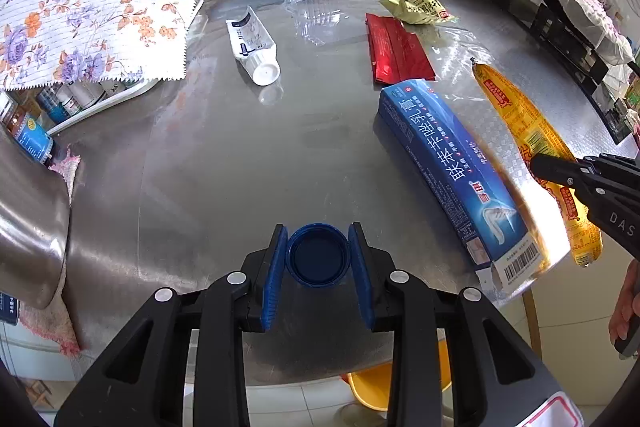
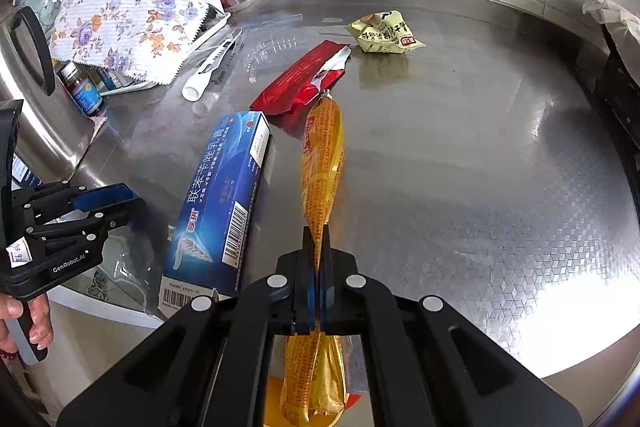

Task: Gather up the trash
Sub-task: 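Grasp the blue bottle cap with the left gripper while the right gripper grasps the yellow sausage wrapper, then carry the cap and sausage wrapper down over the yellow bin and release both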

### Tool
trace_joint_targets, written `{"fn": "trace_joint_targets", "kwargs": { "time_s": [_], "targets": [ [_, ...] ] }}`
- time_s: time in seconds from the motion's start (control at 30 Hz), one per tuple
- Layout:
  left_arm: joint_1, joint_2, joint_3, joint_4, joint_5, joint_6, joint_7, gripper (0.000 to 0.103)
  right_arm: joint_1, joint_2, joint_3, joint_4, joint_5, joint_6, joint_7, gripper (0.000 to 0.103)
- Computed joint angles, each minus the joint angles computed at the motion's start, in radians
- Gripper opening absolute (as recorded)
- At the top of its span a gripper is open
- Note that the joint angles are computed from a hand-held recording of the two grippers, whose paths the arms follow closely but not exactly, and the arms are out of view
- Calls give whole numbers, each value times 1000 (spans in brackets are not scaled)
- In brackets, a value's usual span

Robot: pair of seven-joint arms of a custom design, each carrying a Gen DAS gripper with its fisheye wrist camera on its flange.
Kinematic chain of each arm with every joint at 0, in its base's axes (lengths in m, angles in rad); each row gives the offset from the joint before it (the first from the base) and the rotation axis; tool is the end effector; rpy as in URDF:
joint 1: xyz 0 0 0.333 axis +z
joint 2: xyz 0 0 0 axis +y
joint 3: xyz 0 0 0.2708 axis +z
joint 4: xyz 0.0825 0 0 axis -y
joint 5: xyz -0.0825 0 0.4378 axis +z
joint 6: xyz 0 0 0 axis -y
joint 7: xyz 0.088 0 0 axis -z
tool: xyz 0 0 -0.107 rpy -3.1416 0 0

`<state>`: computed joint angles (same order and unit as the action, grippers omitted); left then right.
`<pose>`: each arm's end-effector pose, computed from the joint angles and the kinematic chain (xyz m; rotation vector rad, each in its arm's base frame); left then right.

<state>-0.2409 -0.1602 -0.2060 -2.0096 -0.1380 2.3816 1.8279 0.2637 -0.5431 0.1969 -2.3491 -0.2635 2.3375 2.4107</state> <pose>0.5499 -0.2702 0.5228 -1.2600 2.4964 -0.6634 0.4540 0.2276 0.5336 -1.6168 2.0740 -0.5487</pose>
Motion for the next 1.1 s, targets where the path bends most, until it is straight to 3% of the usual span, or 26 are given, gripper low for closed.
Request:
{"fn": "trace_joint_targets", "kwargs": {
  "time_s": [0.3,0.57,1.1],
  "targets": [
    [-11,-71,11,-52,-38,6,43,31,11,-70,28,-21,-16,-39,40,2],
    [-42,-204,31,-163,-93,0,100,31,45,-166,65,-57,-17,-89,78,2],
    [-124,-486,72,-444,-155,-71,182,31,210,-359,151,-172,57,-205,195,2]
  ]
}}
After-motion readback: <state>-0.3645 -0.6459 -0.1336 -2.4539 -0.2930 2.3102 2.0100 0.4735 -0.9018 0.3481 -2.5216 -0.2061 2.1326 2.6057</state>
